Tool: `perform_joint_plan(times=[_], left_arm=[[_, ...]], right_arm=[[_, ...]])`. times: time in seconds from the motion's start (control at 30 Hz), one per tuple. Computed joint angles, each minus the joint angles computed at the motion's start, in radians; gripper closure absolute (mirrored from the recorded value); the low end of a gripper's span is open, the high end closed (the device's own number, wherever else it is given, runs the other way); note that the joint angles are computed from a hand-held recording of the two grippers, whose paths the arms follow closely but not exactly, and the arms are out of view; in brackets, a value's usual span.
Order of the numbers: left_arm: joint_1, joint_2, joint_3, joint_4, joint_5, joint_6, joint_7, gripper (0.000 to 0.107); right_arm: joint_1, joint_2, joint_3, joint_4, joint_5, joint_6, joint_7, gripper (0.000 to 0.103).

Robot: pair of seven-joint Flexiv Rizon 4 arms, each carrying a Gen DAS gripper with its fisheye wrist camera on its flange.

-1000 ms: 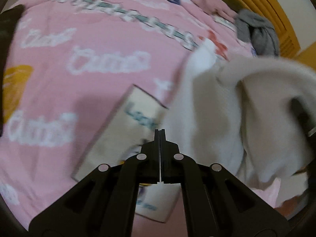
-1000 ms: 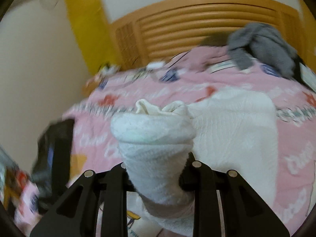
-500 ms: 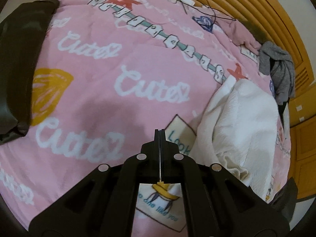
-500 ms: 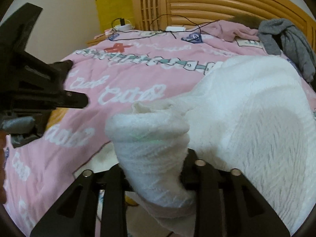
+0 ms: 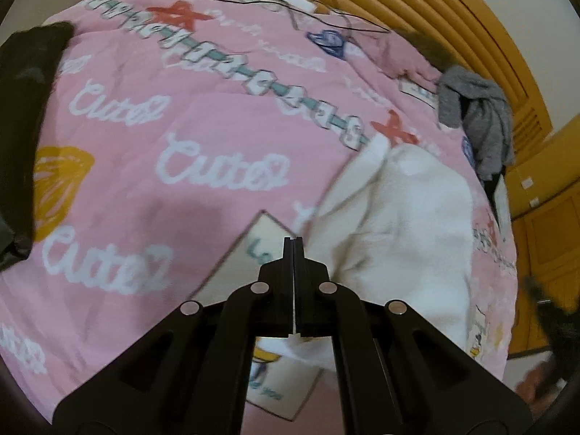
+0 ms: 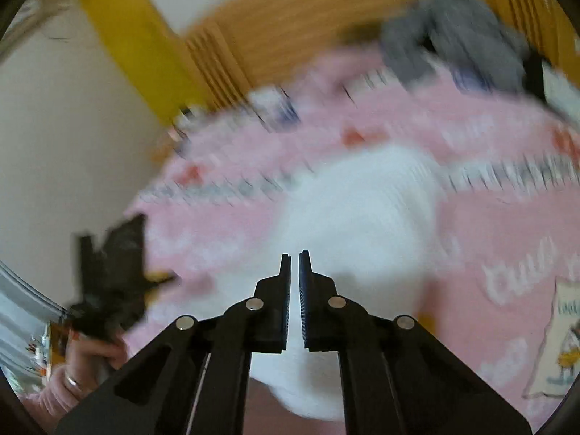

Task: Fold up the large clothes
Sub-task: 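Release the hoodie with the right tool and press the folded bundle flat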

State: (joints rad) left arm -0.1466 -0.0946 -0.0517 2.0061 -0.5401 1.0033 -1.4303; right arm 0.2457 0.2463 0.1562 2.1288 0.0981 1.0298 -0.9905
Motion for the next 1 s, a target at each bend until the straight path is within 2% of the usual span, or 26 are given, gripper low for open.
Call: perform_joint_plan(times=[0.1, 0.2, 0.27, 0.37, 0.47, 0.5, 0.57, 0.63, 0.67, 0.73, 0.8, 0.83, 0.9, 1.0], left_arm=[[-0.018, -0.007, -0.021, -0.017, -0.011, 0.0, 0.014, 0.106], [-0.041, -0.017, -0.039, -0.042, -0.003, -0.015, 0.028, 0.106], [-0.053, -0.025, -0.048, -0.063, 0.016, -0.042, 0.05, 0.106], [-0.068, -0.048, -0.061, -0.097, 0.023, -0.091, 0.073, 0.106], [-0.08, -0.101, -0.065, -0.144, 0.07, -0.157, 0.058, 0.106], [-0.087, -0.121, -0.059, -0.155, 0.115, -0.168, 0.035, 0.106], [-0.09, -0.141, -0.059, -0.141, 0.134, -0.175, 0.031, 0.105], [-0.094, -0.134, -0.068, -0.089, 0.11, -0.114, 0.071, 0.105], [-0.105, -0.126, -0.066, -0.069, 0.134, -0.069, 0.076, 0.105], [-0.116, -0.119, -0.066, -0.048, 0.158, -0.026, 0.075, 0.105], [-0.112, -0.117, -0.073, -0.029, 0.117, -0.012, 0.069, 0.105], [-0.106, -0.118, -0.08, -0.015, 0.081, 0.0, 0.079, 0.105], [-0.106, -0.125, -0.082, -0.009, 0.081, 0.016, 0.098, 0.105], [-0.13, -0.169, -0.055, -0.058, 0.23, 0.034, 0.072, 0.105]], right_arm=[[0.027, -0.026, -0.018, 0.037, 0.09, -0.077, -0.054, 0.101], [0.024, -0.05, 0.037, 0.09, 0.037, -0.008, 0.022, 0.1], [0.048, -0.091, 0.038, 0.089, 0.076, 0.024, 0.044, 0.1], [0.073, -0.152, 0.023, 0.058, 0.159, 0.044, -0.006, 0.101], [0.068, -0.185, 0.026, -0.024, 0.04, -0.086, -0.003, 0.101], [0.064, -0.176, 0.024, -0.048, 0.032, -0.134, -0.022, 0.101], [0.049, -0.15, 0.012, -0.077, 0.078, -0.144, -0.075, 0.101], [0.021, -0.134, 0.004, -0.084, 0.04, -0.122, -0.047, 0.1], [0.0, -0.147, 0.0, -0.103, -0.042, -0.124, -0.001, 0.1], [-0.012, -0.209, -0.015, -0.171, -0.133, -0.193, 0.022, 0.099], [-0.015, -0.319, -0.041, -0.292, -0.109, -0.291, -0.025, 0.101], [-0.017, -0.378, -0.048, -0.338, -0.122, -0.308, -0.029, 0.101], [-0.01, -0.483, -0.054, -0.412, -0.186, -0.374, -0.056, 0.103], [-0.027, -0.596, -0.05, -0.509, -0.156, -0.431, -0.073, 0.103]])
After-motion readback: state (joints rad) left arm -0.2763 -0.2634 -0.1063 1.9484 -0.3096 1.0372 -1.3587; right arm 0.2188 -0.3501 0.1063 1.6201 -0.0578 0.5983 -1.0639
